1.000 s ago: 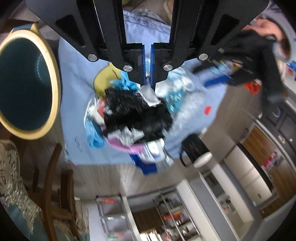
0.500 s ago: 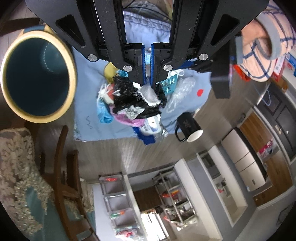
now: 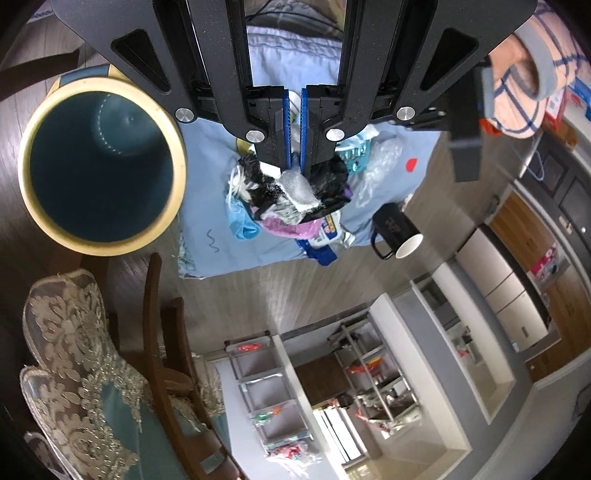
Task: Collect trash
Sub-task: 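Grasp the blue face mask with the left tool while the right tool holds the tissue, then carry both items over the teal bin and open both tools to drop them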
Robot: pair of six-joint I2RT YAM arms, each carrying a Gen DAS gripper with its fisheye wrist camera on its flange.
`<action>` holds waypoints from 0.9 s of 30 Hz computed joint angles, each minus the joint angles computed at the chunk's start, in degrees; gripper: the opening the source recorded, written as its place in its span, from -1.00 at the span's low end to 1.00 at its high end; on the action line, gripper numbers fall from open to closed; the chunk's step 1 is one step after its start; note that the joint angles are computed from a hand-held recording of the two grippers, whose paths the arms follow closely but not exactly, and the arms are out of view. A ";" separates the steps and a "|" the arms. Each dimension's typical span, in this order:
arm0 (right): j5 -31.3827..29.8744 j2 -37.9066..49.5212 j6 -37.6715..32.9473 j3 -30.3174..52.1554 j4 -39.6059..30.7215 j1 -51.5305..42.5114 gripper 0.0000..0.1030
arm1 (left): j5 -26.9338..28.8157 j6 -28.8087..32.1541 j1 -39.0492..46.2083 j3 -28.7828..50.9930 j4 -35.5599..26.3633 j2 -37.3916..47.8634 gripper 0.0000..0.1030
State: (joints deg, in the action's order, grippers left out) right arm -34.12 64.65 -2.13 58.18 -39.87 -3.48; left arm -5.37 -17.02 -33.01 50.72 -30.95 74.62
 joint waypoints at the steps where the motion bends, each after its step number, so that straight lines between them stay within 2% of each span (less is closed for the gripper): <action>1: -0.13 -0.07 0.20 -0.14 0.10 -0.26 -0.90 | 0.41 -0.64 0.88 -0.37 -0.32 -1.71 -0.96; 10: 0.03 -0.41 0.90 -0.58 0.56 -0.91 -0.90 | 2.91 -2.99 8.42 -1.66 -1.61 -10.45 -0.96; 18: -1.65 -1.17 0.65 -0.92 0.58 -4.22 -0.90 | 4.12 -3.60 11.43 1.11 -4.25 -15.22 -0.96; 27: -4.03 -1.44 -0.12 -1.01 0.32 -8.97 -0.90 | 1.06 -4.23 11.33 4.50 -6.37 -17.19 -0.96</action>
